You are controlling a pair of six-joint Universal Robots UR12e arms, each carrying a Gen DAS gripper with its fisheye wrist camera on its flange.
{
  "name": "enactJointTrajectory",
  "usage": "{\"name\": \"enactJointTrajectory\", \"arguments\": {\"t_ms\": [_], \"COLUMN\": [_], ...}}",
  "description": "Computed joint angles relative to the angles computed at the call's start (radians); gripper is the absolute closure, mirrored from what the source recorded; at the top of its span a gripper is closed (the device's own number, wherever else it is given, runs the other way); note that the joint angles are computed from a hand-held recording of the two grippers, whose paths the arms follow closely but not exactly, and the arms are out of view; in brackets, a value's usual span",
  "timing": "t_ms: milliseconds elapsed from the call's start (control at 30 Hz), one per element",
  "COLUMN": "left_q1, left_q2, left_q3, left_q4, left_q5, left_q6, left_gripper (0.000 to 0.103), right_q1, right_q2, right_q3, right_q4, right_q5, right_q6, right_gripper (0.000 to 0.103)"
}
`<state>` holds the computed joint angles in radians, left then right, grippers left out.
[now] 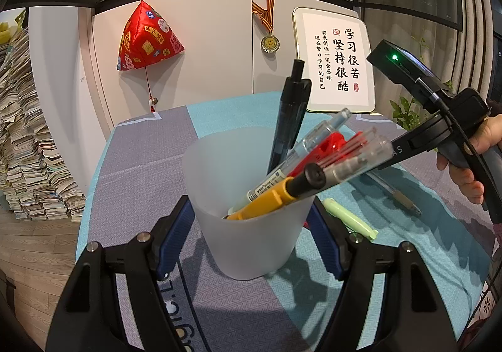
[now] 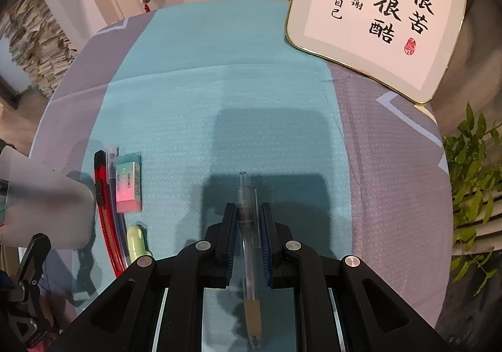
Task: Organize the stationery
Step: 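Reach the right tool to the clear gel pen and grasp it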
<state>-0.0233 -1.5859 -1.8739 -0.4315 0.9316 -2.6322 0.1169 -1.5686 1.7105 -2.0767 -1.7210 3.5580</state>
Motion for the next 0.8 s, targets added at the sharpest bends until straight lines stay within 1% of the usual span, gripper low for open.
{"name": "enactJointTrajectory", "arguments": {"t_ms": [167,233,267,300,333,367,567,667,800], "left_q1": [0.0,0.0,0.0,0.0,0.0,0.0,0.0,0.0,0.0], "left_q2": [-0.001,-0.001,0.0,0.0,-0.001,-0.001,-0.001,-0.001,0.0], "left_q3": [0.001,0.001,0.0,0.0,0.001,0.001,0.001,0.001,0.001], "left_q4": [0.0,0.0,0.0,0.0,0.0,0.0,0.0,0.0,0.0], "left_q5": [0.0,0.0,0.0,0.0,0.0,0.0,0.0,0.0,0.0], "left_q6": [0.0,0.0,0.0,0.0,0.0,0.0,0.0,0.0,0.0], "left_gripper": [0.031,0.031,0.031,0.031,0.031,0.031,0.031,0.031,0.031], "right_q1": [-0.003,-0.003,-0.002,-0.002,0.0,0.001,0.008,0.01,0.013], "right_q2": [0.001,0.004,0.004,0.005,0.005,0.006,0.013,0.017,0.012], "right_q3": [-0.003,-0.004,-0.005,-0.006,-0.005,-0.005,-0.008,-0.011,-0.009], "right_q4": [0.016,0.014,0.015,0.014,0.011,0.008,-0.001,-0.011,-0.029], "right_q5": [-0.004,-0.006,-0.008,-0.011,-0.016,-0.019,-0.015,-0.015,-0.011], "right_q6": [-0.002,-0.003,-0.004,-0.006,-0.008,-0.012,-0.032,-0.032,-0.018], "right_gripper": [0.09,0.088,0.081,0.072,0.068,0.066,0.067,0.087,0.088]}}
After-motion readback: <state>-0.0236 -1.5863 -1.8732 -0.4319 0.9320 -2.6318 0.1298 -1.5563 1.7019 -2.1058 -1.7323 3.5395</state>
